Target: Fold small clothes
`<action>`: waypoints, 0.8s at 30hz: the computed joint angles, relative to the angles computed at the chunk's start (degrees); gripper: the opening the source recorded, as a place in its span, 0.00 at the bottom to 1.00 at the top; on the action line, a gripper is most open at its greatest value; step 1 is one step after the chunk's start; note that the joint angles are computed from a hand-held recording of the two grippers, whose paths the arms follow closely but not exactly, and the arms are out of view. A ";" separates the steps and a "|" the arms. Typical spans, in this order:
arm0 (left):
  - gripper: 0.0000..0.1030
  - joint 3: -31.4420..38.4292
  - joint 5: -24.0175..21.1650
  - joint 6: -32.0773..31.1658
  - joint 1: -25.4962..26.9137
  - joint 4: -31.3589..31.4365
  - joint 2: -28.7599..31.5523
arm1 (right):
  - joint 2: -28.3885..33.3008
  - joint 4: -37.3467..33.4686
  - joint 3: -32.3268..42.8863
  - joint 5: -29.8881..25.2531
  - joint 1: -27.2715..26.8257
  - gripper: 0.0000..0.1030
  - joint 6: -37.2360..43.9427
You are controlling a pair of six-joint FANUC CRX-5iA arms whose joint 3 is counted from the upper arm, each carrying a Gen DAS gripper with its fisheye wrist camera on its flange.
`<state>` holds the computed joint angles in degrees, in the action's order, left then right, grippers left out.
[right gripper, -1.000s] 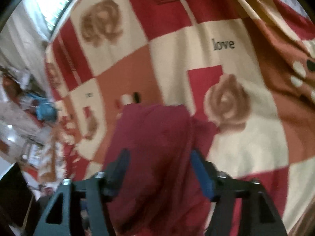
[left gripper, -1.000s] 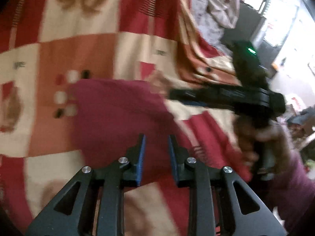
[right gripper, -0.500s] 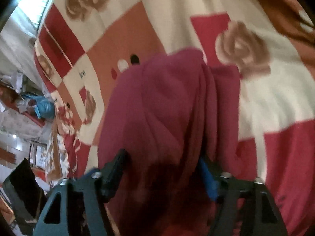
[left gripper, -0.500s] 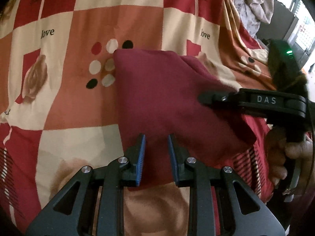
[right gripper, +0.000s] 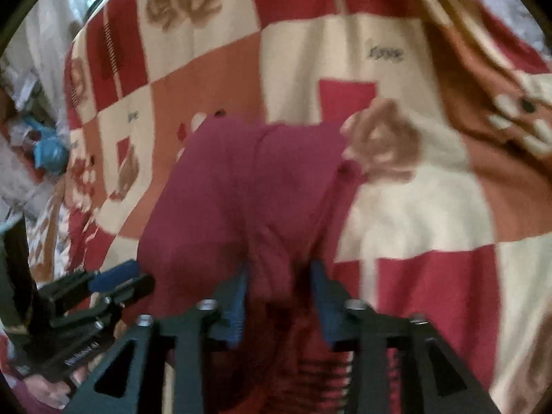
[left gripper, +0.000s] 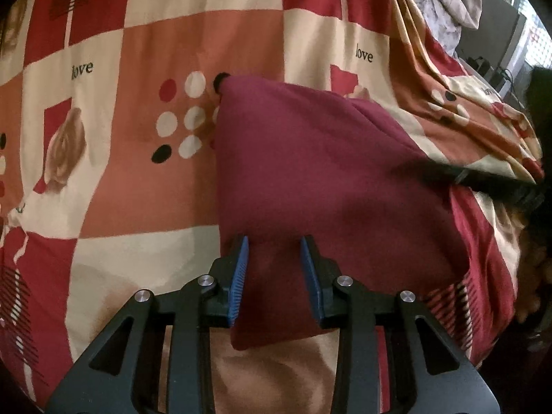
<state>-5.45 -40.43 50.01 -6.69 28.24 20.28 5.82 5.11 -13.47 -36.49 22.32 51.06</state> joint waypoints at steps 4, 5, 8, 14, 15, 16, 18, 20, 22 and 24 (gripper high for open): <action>0.30 1.31 0.08 1.15 -0.06 -0.27 0.64 | -2.27 7.60 -2.13 3.92 1.75 0.46 -5.39; 0.30 1.58 0.42 1.41 -0.11 -0.33 0.74 | -1.28 6.24 -0.74 3.74 2.03 0.46 -2.33; 0.30 2.71 1.73 2.10 -0.39 -1.06 1.36 | 2.85 5.24 2.68 3.61 2.58 0.46 1.66; 0.43 5.85 2.36 3.81 -1.06 -3.17 4.03 | 11.98 13.71 7.63 0.40 2.32 0.46 -3.96; 0.43 6.23 2.10 3.74 -1.06 -2.93 4.59 | 13.04 13.65 8.23 0.01 1.84 0.46 -4.08; 0.44 6.29 2.20 3.64 -1.08 -2.66 4.83 | 13.48 14.08 7.78 1.28 1.27 0.46 -4.52; 0.49 6.08 3.07 3.44 -1.16 -2.18 5.05 | 13.54 16.39 5.95 4.22 0.59 0.46 -7.09; 0.49 6.24 2.91 3.41 -1.20 -1.87 5.33 | 13.67 15.45 5.58 5.95 0.00 0.47 -6.93; 0.49 6.53 2.63 4.05 -1.28 -2.25 5.42 | 13.68 15.09 5.91 5.41 0.00 0.47 -6.00; 0.49 6.33 2.78 4.36 -1.37 -2.86 5.05 | 13.03 13.43 6.75 3.52 0.22 0.47 -4.80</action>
<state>0.88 -37.65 54.37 -8.05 25.38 25.32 18.85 18.54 -6.71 -32.97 22.53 46.26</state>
